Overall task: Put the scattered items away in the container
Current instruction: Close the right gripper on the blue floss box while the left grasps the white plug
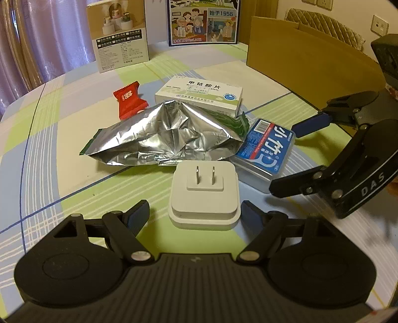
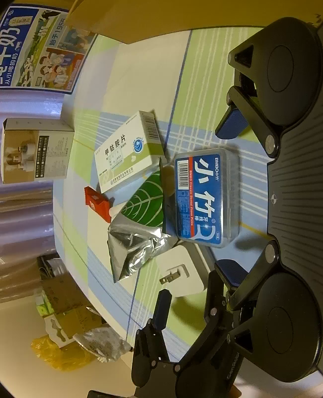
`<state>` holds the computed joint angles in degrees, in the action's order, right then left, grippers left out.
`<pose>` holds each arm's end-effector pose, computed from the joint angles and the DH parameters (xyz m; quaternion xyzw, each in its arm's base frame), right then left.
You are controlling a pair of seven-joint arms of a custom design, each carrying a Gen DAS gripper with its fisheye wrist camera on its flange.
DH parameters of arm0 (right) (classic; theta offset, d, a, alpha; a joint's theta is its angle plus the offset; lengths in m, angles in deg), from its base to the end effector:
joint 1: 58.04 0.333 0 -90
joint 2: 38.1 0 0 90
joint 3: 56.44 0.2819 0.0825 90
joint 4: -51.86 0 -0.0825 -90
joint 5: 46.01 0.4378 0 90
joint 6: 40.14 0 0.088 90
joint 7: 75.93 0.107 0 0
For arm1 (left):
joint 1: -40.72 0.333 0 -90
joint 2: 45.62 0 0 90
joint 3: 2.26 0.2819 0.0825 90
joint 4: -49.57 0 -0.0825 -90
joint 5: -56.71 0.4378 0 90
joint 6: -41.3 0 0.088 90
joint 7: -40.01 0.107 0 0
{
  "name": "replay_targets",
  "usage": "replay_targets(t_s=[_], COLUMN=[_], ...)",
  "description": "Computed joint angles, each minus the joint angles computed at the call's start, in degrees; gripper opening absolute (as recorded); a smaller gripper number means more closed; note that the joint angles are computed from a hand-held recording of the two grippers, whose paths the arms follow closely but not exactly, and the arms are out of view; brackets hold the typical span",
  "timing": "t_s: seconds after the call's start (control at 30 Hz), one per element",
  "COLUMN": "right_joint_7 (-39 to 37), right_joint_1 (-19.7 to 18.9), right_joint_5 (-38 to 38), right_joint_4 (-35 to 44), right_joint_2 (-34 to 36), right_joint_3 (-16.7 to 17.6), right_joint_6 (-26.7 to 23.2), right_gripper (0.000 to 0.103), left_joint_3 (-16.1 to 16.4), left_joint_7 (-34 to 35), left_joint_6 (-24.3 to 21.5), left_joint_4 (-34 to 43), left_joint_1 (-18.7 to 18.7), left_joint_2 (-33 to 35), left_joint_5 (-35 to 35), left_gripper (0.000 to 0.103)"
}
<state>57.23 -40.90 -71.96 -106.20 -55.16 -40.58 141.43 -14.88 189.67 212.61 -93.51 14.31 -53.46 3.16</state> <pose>0.3728 0.2801 0.3005 -0.7557 0.5589 -0.1476 0.3079 0.4437 -0.2843 0.3158 -0.3337 0.8797 -0.3154 0.1237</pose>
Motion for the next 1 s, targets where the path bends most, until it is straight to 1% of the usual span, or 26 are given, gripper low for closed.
replay_targets(t_s=[0.1, 0.17, 0.23, 0.3, 0.43, 0.53, 0.63, 0.77, 0.83, 1.0], right_joint_7=[1.69, 2.74, 3.2, 3.07, 3.41, 4.04, 5.36, 5.17, 4.66, 5.26], right_joint_1=[-3.0, -4.32, -4.57, -3.59, -3.28, -3.64, -4.61, -1.58, 0.62, 2.55], right_joint_5=[-1.33, -2.53, -3.43, -3.49, -4.14, -4.8, -5.71, -4.27, -2.77, -0.64], right_joint_4=[0.78, 1.19, 1.55, 1.88, 2.22, 2.32, 2.05, 0.63, -0.63, -3.53], right_joint_2=[0.53, 0.91, 1.39, 2.07, 2.6, 2.59, 1.95, 0.2, -1.38, -6.19], right_joint_3=[2.92, 3.96, 3.92, 2.73, 2.31, 2.61, 3.72, 1.18, -0.56, -1.08], right_joint_6=[-0.62, -0.65, -0.61, -0.48, -0.37, -0.46, -0.73, -1.8, -2.52, -4.79], right_gripper=[0.101, 0.1, 0.097, 0.092, 0.086, 0.085, 0.084, 0.084, 0.084, 0.084], left_joint_3=[0.09, 0.04, -0.1, -0.25, -0.39, -0.44, -0.72, -0.54, -0.25, 0.67], left_joint_7=[1.0, 1.42, 1.58, 1.51, 1.24, 1.3, 0.15, -1.13, -1.78, -4.84], left_joint_6=[0.06, 0.05, 0.06, 0.26, 0.49, 0.61, 0.97, 0.56, 0.72, 1.38], left_joint_4=[0.33, 0.47, 0.53, 0.48, 0.52, 0.59, 0.16, -1.44, -2.67, -6.62], left_joint_1=[-0.16, -0.15, -0.07, 0.02, 0.03, -0.04, 0.09, -0.38, -1.08, -3.25], left_joint_2=[0.34, 0.47, 0.53, 0.55, 0.73, 0.87, 0.58, -1.16, -2.48, -6.31], left_joint_5=[-0.8, -1.18, -1.25, -1.05, -0.88, -1.33, -0.3, 0.35, 0.02, 0.46], left_gripper=[0.077, 0.077, 0.075, 0.073, 0.068, 0.061, 0.061, 0.061, 0.061, 0.06])
